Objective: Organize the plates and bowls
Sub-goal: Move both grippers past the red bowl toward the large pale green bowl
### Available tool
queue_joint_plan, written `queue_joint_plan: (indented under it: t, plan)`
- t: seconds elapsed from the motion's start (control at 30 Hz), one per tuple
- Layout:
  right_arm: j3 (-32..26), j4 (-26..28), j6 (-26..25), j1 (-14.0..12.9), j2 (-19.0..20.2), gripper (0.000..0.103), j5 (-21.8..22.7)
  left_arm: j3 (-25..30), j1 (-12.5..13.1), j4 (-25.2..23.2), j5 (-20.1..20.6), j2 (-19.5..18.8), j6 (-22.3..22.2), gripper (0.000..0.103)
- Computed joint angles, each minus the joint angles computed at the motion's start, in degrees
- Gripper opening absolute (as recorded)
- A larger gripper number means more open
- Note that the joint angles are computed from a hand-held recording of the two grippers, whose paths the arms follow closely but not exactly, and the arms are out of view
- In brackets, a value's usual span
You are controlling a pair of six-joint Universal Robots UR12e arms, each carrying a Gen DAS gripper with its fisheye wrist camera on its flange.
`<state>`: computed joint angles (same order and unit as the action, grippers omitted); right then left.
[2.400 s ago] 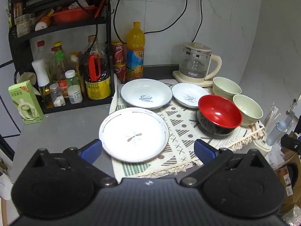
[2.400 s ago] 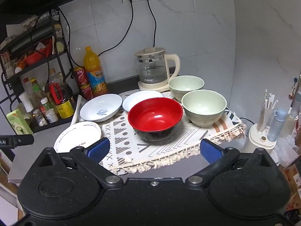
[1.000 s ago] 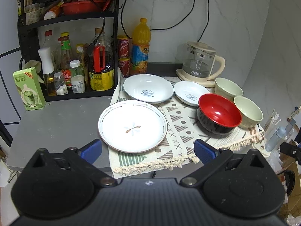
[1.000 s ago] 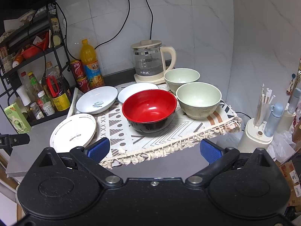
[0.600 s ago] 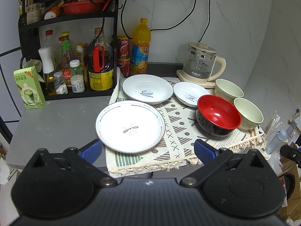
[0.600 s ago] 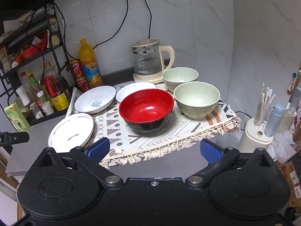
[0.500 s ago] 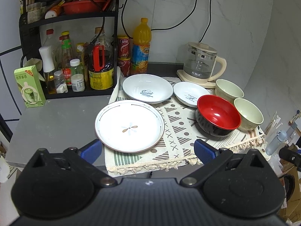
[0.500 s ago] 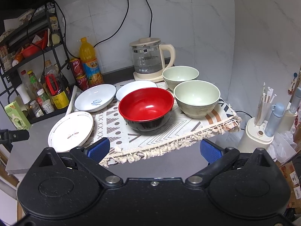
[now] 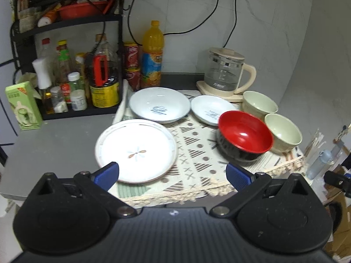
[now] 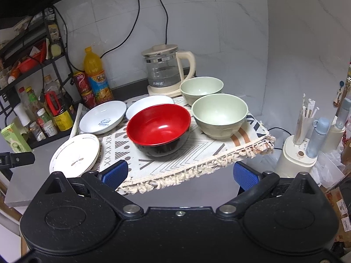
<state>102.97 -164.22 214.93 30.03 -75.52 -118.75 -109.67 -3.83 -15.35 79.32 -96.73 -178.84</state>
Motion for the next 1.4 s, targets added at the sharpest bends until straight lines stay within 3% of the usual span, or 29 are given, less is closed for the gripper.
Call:
queue_joint_plan:
  t: [0.17,0.53,0.83,1.23,1.3,1.4]
  plan:
    - [0.2,-1.0,-2.0,-1.2,0.1,0.103,0.5,1.4,-1.4,2.4,1.3,-2.1,-1.8,0.102]
    - [0.4,-1.9,-4.0,-5.6,0.1,0.102,7.0,7.6,-4.6,-0.6,2.5,-7.2,-3.0,0.101]
    - [-0.2,-0.4,-3.6,-9.1,0.8,0.102,10.2,13.8,-6.8,-3.3,0.4,-11.9,-3.4,0.101]
    - [-0.4,1.0,-1.8,-13.3,1.6,0.088,12.3,22.6,-9.4,-7.7,-3.2,-18.6,-2.2,0.092]
    - [-0.1,0.1,-1.8,-14.0,1.9,0.079,13.0,24.1,-9.8,-8.5,-4.1,-19.6,-1.7,0.091]
    - [-0.5,1.2,-0.5,-14.9,2.3,0.077,13.5,26.4,-10.2,-10.1,-5.5,-21.1,-1.2,0.089]
